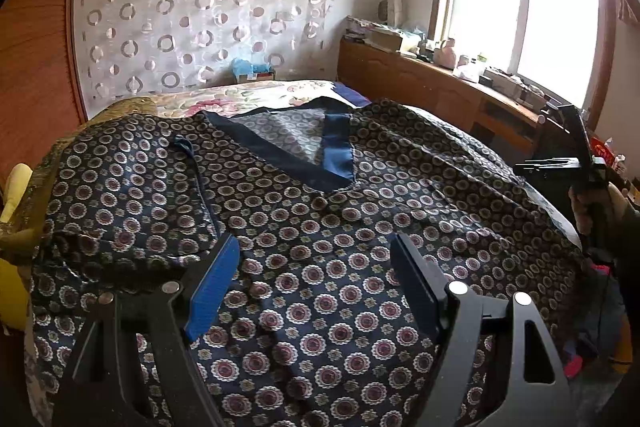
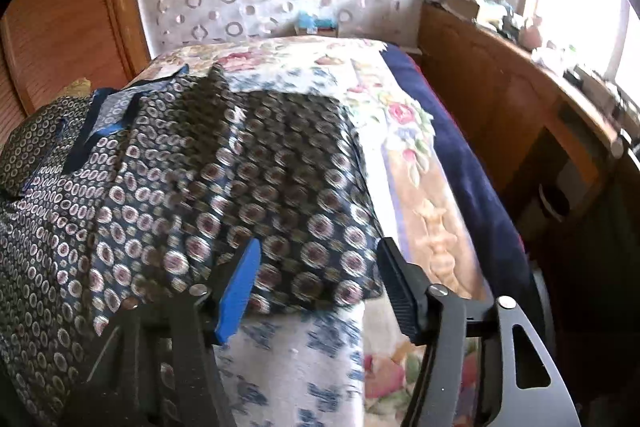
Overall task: Fold small clothes
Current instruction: 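Move the right gripper to the opposite shirt side and grasp its edge, then lift the grasped side with the right gripper and fold it toward the collar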
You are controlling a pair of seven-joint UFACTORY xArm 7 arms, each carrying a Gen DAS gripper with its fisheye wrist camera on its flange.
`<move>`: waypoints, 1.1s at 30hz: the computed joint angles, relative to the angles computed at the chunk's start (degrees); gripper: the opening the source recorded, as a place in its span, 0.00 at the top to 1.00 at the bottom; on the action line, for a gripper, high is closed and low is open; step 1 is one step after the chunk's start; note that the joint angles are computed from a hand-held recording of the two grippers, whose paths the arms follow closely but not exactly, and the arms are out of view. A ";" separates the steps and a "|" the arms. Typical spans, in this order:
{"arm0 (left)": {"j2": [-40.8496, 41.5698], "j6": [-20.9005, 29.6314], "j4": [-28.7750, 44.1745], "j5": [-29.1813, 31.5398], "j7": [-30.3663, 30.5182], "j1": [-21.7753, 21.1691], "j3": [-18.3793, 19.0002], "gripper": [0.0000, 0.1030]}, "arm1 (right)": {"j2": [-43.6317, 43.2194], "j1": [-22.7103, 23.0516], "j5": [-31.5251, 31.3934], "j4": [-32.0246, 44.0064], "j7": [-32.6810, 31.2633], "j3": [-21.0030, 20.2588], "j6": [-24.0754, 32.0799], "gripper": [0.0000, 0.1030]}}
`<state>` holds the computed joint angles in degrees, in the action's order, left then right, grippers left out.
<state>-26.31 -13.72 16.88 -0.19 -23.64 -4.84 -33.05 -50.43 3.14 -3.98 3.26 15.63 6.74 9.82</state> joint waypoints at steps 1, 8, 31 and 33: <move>0.01 0.12 0.03 0.02 -0.04 -0.05 -0.18 0.24 | -0.35 0.14 0.15 -0.23 -0.55 -1.08 0.59 0.47; 0.21 0.74 0.44 0.40 -0.75 0.36 -1.33 0.24 | -0.20 3.21 3.19 0.63 -5.05 -7.11 3.13 0.53; 1.63 1.42 0.79 1.78 -2.50 2.61 -3.13 0.24 | -4.44 -2.50 0.31 -0.21 1.10 4.84 -3.68 0.96; 1.94 1.56 1.03 1.71 -2.49 3.09 -3.59 0.24 | -6.25 -0.55 -0.30 0.13 2.81 6.38 -3.91 0.96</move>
